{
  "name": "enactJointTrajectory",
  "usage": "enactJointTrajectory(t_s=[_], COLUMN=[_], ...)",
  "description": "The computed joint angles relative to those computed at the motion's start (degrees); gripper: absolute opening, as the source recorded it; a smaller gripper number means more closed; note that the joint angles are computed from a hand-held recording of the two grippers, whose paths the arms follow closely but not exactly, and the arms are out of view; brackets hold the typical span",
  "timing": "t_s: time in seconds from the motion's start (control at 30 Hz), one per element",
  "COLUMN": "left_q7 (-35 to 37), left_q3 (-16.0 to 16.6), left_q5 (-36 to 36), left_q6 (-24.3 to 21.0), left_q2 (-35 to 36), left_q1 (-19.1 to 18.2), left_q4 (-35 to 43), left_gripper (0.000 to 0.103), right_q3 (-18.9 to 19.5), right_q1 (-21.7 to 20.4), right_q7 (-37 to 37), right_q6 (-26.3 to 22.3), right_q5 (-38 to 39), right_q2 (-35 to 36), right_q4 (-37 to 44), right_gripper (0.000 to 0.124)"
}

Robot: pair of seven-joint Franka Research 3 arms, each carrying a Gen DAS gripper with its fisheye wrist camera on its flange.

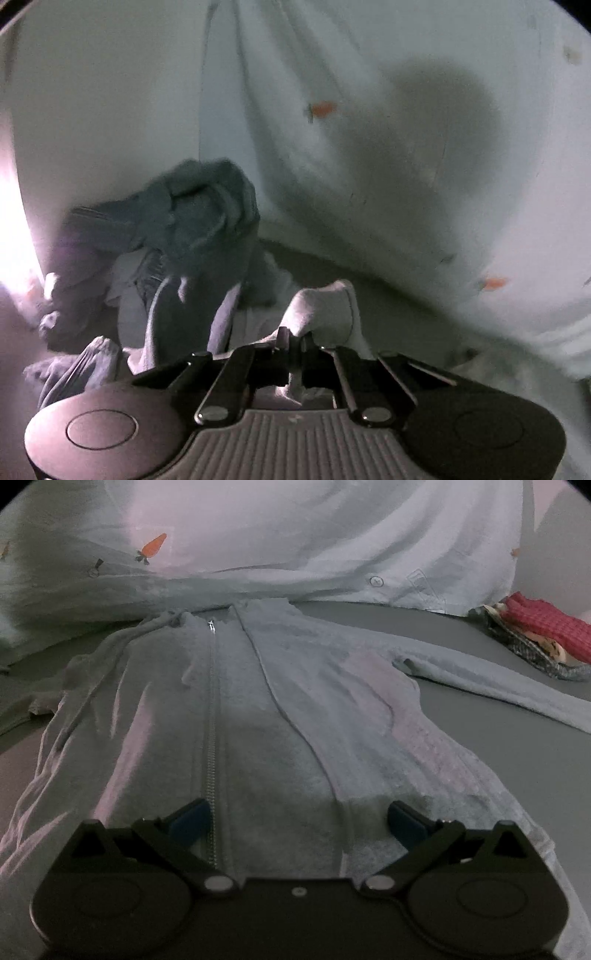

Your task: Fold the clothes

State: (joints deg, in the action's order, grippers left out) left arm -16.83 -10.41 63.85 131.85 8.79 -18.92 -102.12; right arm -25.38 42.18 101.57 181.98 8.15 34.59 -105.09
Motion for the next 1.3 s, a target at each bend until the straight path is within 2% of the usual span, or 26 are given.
enactJointTrajectory(t_s=[0.13, 0.27, 0.37, 0.47, 0.57, 0.67, 0.8, 0.87, 0.97, 1.03, 1.07, 1.1, 1.17, 1.2, 1.23, 1.3], left_q7=[-2.9, -4.5, -4.1, -5.9, -8.8, -7.0, -5.9, -3.9, -0.7, 4.6, 8.0, 11.4, 17.1, 18.5, 18.7, 17.7], left_q3=[-1.8, -3.1, -3.5, -3.6, -3.9, -5.4, -5.9, -6.4, -6.1, -4.8, -4.3, -3.9, -3.6, -3.6, -3.5, -3.5], left_q5=[-4.0, -7.7, -12.5, -18.3, -21.3, -23.0, -25.1, -27.1, -30.7, -32.8, -34.3, -35.5, -36.7, -37.0, -36.9, -35.6], left_q6=[-4.8, -9.5, -10.2, -9.0, -3.9, -4.0, 1.4, -0.5, -7.1, -8.7, -11.5, -14.5, -20.9, -22.6, -22.6, -18.3], left_q2=[-5.9, -8.8, -10.2, -12.1, -16.1, -18.5, -21.8, -21.9, -18.7, -15.5, -13.0, -10.2, -5.1, -3.7, -3.2, -3.9], left_q1=[-0.5, 0.6, 1.7, 2.6, 3.7, 3.8, 4.4, 4.6, 5.3, 5.6, 5.7, 5.7, 5.1, 4.6, 4.0, 3.1], left_q4=[-3.8, -6.7, -9.2, -12.6, -17.3, -17.2, -19.0, -18.9, -18.0, -18.1, -16.9, -15.3, -11.5, -10.5, -10.5, -12.6], left_gripper=[0.006, 0.006, 0.006, 0.006, 0.005, 0.005, 0.006, 0.007, 0.011, 0.023, 0.032, 0.036, 0.037, 0.04, 0.043, 0.063], right_q3=[0.9, 1.3, 1.0, 0.6, 0.4, -0.1, -0.7, -0.7, -0.7, -0.4, -0.3, -0.3, -0.4, -0.5, -0.6, -1.3], right_q1=[-0.6, -0.8, -0.3, 0.3, 0.7, 1.2, 1.9, 2.0, 2.0, 1.8, 1.7, 1.7, 1.7, 1.8, 1.9, 2.6], right_q7=[-1.1, -2.5, -3.4, -4.2, -5.0, -5.6, -6.1, -6.4, -6.7, -7.0, -7.2, -7.3, -7.4, -7.4, -7.5, -7.3], right_q6=[1.1, 2.1, 2.7, 3.0, 3.3, 3.4, 3.4, 3.5, 3.6, 3.7, 3.7, 3.7, 3.6, 3.6, 3.6, 3.6], right_q5=[0.3, 1.3, 2.5, 3.7, 4.8, 5.8, 6.8, 7.1, 7.6, 7.8, 7.9, 8.0, 8.2, 8.3, 8.3, 8.5], right_q2=[-0.3, -0.5, -0.4, -0.3, -0.2, 0.1, 0.3, 0.3, 0.3, 0.4, 0.4, 0.4, 0.5, 0.5, 0.5, 0.6], right_q4=[-0.5, -1.1, -1.4, -1.4, -1.5, -1.5, -1.4, -1.4, -1.4, -1.4, -1.4, -1.3, -1.2, -1.2, -1.3, -1.4], right_gripper=[0.103, 0.103, 0.103, 0.103, 0.103, 0.103, 0.103, 0.103, 0.103, 0.103, 0.103, 0.103, 0.103, 0.103, 0.103, 0.103])
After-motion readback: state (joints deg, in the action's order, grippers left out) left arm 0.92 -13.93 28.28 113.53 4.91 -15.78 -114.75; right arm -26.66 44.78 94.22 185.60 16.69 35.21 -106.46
